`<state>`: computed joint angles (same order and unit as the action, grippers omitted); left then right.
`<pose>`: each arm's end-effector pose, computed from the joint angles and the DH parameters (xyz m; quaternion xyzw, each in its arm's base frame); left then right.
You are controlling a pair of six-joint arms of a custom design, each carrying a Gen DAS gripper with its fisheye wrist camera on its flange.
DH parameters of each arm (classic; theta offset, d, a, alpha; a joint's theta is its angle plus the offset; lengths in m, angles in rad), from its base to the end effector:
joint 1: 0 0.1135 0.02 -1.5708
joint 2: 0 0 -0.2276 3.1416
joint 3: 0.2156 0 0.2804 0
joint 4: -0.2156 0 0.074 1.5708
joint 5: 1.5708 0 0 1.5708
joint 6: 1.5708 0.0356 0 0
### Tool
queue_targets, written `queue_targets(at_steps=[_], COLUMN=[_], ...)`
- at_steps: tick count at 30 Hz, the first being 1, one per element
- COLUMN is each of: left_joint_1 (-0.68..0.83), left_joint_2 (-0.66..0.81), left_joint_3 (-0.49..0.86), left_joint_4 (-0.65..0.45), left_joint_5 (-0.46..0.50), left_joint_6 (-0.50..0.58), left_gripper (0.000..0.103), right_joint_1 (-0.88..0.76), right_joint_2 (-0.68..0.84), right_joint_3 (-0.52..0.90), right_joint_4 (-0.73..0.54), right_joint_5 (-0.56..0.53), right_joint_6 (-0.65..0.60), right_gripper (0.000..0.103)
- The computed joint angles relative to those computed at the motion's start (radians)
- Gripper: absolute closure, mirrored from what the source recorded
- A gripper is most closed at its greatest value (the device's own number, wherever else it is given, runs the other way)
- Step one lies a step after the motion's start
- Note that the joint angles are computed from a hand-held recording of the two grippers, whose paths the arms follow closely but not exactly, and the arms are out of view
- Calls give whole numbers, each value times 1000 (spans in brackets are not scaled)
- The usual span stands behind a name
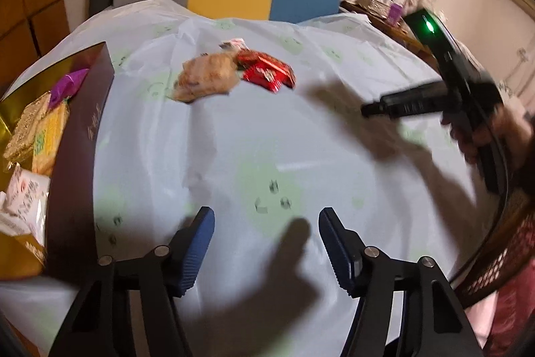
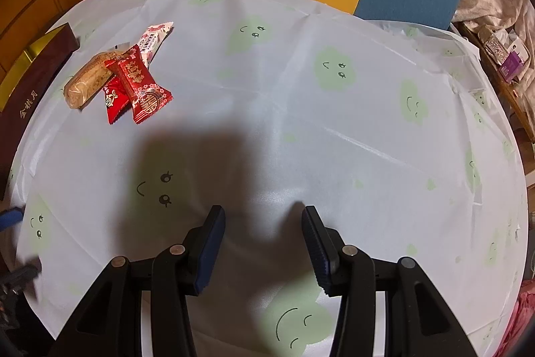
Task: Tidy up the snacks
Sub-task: 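Reach the left gripper to the small red candy and grasp it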
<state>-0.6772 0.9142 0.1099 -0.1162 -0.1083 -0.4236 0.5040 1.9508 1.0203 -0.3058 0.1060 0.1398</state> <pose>0.1431 -0.1101 0.0510 0.1025 0.9408 -0.1231 0.2987 0.3101 0.1667 0.0377 -0.1696 0.9700 0.0030 0.1742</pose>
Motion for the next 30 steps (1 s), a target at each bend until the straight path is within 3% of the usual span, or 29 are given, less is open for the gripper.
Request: queue_targets(at_steps=[4, 8, 15, 20, 22, 25, 27, 30], left_joint_1=[77, 131, 197, 215, 204, 215, 204, 212], left_joint_2=[108, 267, 588, 772, 830, 934, 928, 877], left_joint_3=[105, 245, 520, 679, 727, 812, 785, 709], left_joint_4=[8, 47, 76, 77, 80, 45, 81, 130], left_joint_5=[93, 178, 250, 199, 148, 224, 218, 307], left_joint_6=[18, 31, -27, -85, -64, 11, 44, 68], left_gripper=[58, 67, 68, 68, 68, 67, 68, 68], right_joint_1=[11, 18, 27, 30, 32, 34, 35, 36], right_joint_2=[-3, -7, -6, -4, -2, 0, 0, 3], right_joint_3=[0, 1, 11, 18, 20, 22, 23, 28], right_joint_4=[-7, -16, -32, -41, -43, -47, -49, -52], right_joint_5=[15, 20, 31, 36, 39, 41, 42, 46], right_joint_6=[-3, 4, 9, 11, 12, 13, 11, 7], right_gripper=[55, 55, 55, 54, 54, 54, 54, 54])
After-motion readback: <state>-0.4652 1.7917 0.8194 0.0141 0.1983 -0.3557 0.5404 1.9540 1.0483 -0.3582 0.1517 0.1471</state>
